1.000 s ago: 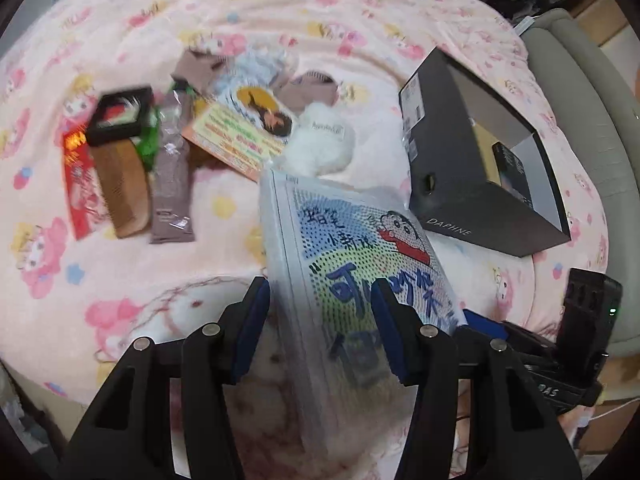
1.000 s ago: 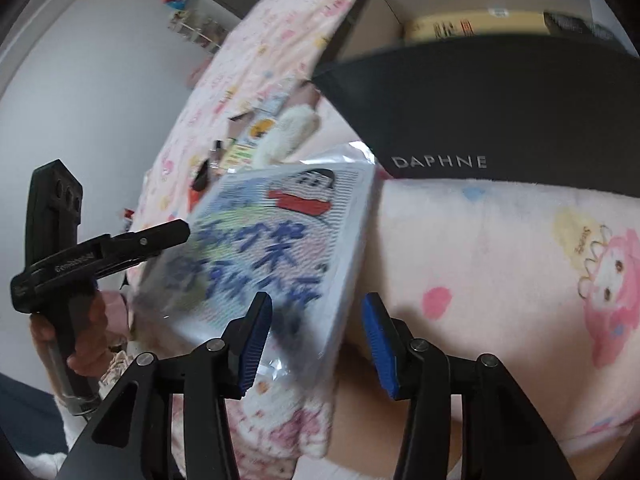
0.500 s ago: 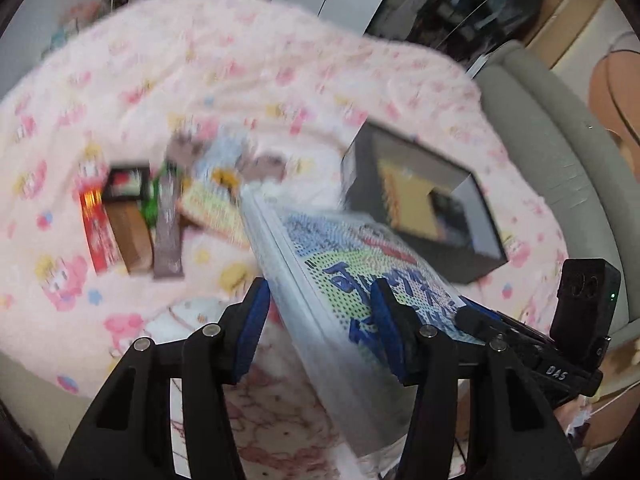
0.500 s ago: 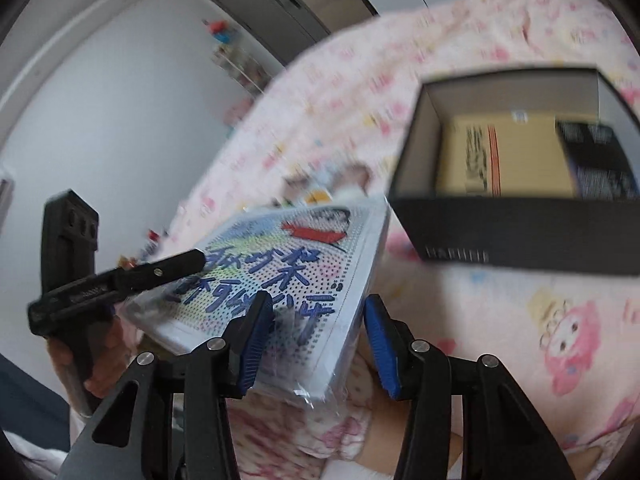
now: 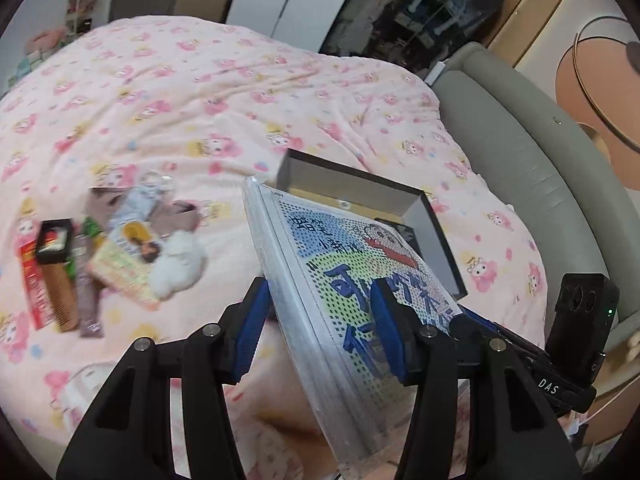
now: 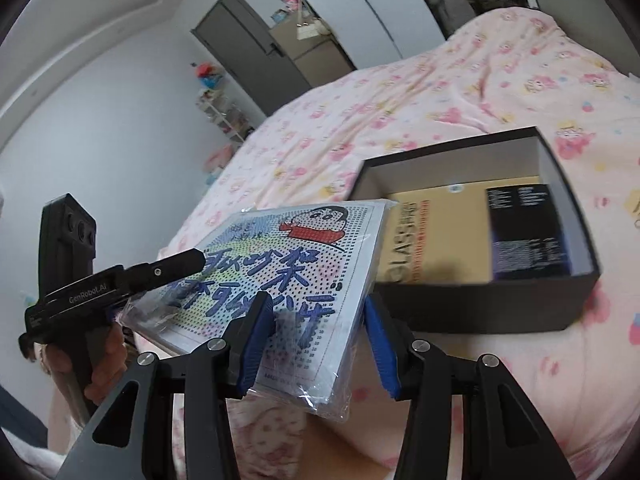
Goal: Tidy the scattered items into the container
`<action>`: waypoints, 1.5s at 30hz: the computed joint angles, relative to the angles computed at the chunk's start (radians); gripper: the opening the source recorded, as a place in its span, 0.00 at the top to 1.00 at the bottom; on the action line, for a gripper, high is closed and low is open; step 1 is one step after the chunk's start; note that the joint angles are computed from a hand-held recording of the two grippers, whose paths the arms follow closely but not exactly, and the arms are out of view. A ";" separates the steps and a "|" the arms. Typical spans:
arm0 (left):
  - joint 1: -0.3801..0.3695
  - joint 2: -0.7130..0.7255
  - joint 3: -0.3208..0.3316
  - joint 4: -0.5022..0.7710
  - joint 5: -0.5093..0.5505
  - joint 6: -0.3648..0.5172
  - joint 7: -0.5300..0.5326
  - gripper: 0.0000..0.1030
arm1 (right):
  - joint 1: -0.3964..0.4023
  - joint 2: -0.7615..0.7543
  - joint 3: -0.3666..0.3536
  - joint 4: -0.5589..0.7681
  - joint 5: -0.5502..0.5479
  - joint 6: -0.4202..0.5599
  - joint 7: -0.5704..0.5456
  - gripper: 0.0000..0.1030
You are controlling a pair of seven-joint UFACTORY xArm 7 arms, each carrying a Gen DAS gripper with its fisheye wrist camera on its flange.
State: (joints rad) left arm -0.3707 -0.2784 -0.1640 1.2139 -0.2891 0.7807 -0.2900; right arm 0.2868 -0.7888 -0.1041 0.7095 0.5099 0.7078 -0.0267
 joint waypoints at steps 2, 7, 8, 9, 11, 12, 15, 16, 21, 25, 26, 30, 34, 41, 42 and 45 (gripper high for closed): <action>-0.005 0.053 -0.015 0.028 0.005 -0.018 -0.021 0.49 | -0.007 0.039 -0.027 0.032 -0.020 -0.004 -0.039 0.57; -0.024 0.244 -0.014 0.166 -0.067 -0.021 0.033 0.49 | -0.055 0.177 -0.083 0.123 -0.046 0.024 -0.121 0.57; -0.023 0.272 -0.019 0.191 -0.056 -0.018 0.027 0.49 | -0.063 0.217 -0.094 0.149 -0.040 0.037 -0.138 0.57; -0.024 0.329 -0.024 0.250 -0.021 0.002 0.011 0.49 | -0.072 0.261 -0.102 0.179 -0.032 0.051 -0.154 0.57; -0.028 0.397 -0.030 0.322 0.018 0.039 -0.017 0.49 | -0.097 0.350 -0.101 0.243 -0.036 0.079 -0.180 0.57; -0.032 0.439 -0.033 0.370 0.035 0.069 -0.021 0.49 | -0.110 0.370 -0.092 0.253 -0.036 0.078 -0.191 0.57; -0.050 0.521 -0.036 0.466 0.094 0.133 -0.025 0.49 | -0.152 0.418 -0.080 0.261 -0.024 0.083 -0.228 0.57; -0.058 0.545 -0.035 0.495 0.116 0.155 -0.024 0.49 | -0.161 0.430 -0.083 0.257 0.001 0.087 -0.243 0.57; -0.095 0.636 -0.025 0.597 0.193 0.246 -0.032 0.49 | -0.227 0.470 -0.048 0.245 0.020 0.134 -0.252 0.57; -0.106 0.678 -0.020 0.632 0.197 0.281 -0.050 0.47 | -0.261 0.482 -0.022 0.248 -0.004 0.149 -0.227 0.57; -0.111 0.683 -0.017 0.639 0.206 0.287 -0.057 0.47 | -0.265 0.490 -0.024 0.251 0.006 0.161 -0.228 0.57; -0.156 0.749 0.007 0.762 0.302 0.401 -0.073 0.46 | -0.273 0.517 -0.030 0.272 0.046 0.243 -0.263 0.57; -0.147 0.774 0.011 0.800 0.276 0.452 -0.081 0.51 | -0.291 0.503 -0.014 0.263 0.038 0.244 -0.275 0.57; -0.144 0.710 -0.046 0.683 0.202 0.276 -0.023 0.51 | -0.321 0.372 0.044 0.185 -0.128 0.000 -0.187 0.57; -0.156 0.746 -0.053 0.727 0.199 0.290 -0.007 0.51 | -0.323 0.362 0.045 0.176 -0.150 -0.028 -0.165 0.57; -0.195 0.864 -0.067 0.897 0.178 0.374 0.043 0.59 | -0.338 0.359 0.040 0.171 -0.218 -0.042 -0.092 0.57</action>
State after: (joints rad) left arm -0.5658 0.5853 -0.2314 2.1105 -0.1110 1.1544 -0.2468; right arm -0.0515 -0.4294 -0.0639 0.8800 0.2916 0.6653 -0.1183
